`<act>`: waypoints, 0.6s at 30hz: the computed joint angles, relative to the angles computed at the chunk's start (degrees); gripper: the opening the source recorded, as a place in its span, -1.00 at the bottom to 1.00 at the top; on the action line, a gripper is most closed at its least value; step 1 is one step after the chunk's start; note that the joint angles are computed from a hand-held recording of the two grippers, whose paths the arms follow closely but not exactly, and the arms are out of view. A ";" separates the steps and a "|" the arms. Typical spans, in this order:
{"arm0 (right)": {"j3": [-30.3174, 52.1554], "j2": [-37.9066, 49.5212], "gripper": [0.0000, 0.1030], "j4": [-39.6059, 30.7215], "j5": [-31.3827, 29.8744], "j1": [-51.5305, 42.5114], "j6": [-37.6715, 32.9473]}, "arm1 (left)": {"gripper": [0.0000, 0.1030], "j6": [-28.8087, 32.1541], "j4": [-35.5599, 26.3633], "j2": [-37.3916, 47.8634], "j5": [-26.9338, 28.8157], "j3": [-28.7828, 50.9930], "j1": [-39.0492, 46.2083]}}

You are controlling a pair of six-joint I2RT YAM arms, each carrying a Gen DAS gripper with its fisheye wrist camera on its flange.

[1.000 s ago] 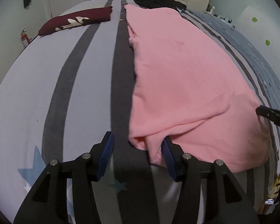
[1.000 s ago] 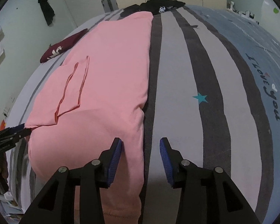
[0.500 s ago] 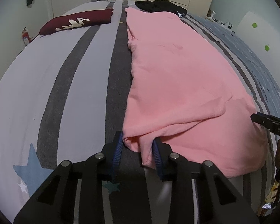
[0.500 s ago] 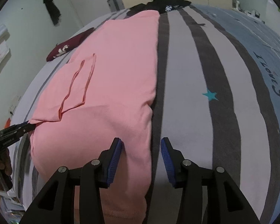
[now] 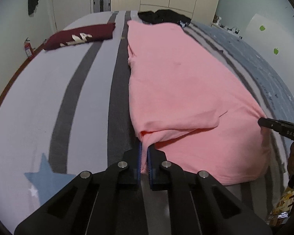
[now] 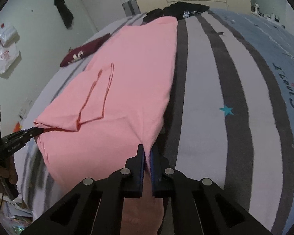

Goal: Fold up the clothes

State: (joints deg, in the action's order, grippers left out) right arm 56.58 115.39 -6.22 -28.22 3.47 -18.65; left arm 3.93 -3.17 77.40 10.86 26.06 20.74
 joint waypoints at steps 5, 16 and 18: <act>-5.21 -9.13 -0.92 -5.96 -1.54 -1.32 -2.33 | -0.93 0.83 -15.89 -14.73 2.01 -2.19 2.04; -15.03 -24.99 -0.92 -28.38 -0.16 -8.34 -14.11 | -0.93 4.51 -44.54 -34.44 4.01 -3.14 9.55; -13.10 -26.23 -0.92 -28.86 -0.74 -7.23 -12.61 | -0.93 4.00 -42.61 -31.94 5.15 0.02 10.20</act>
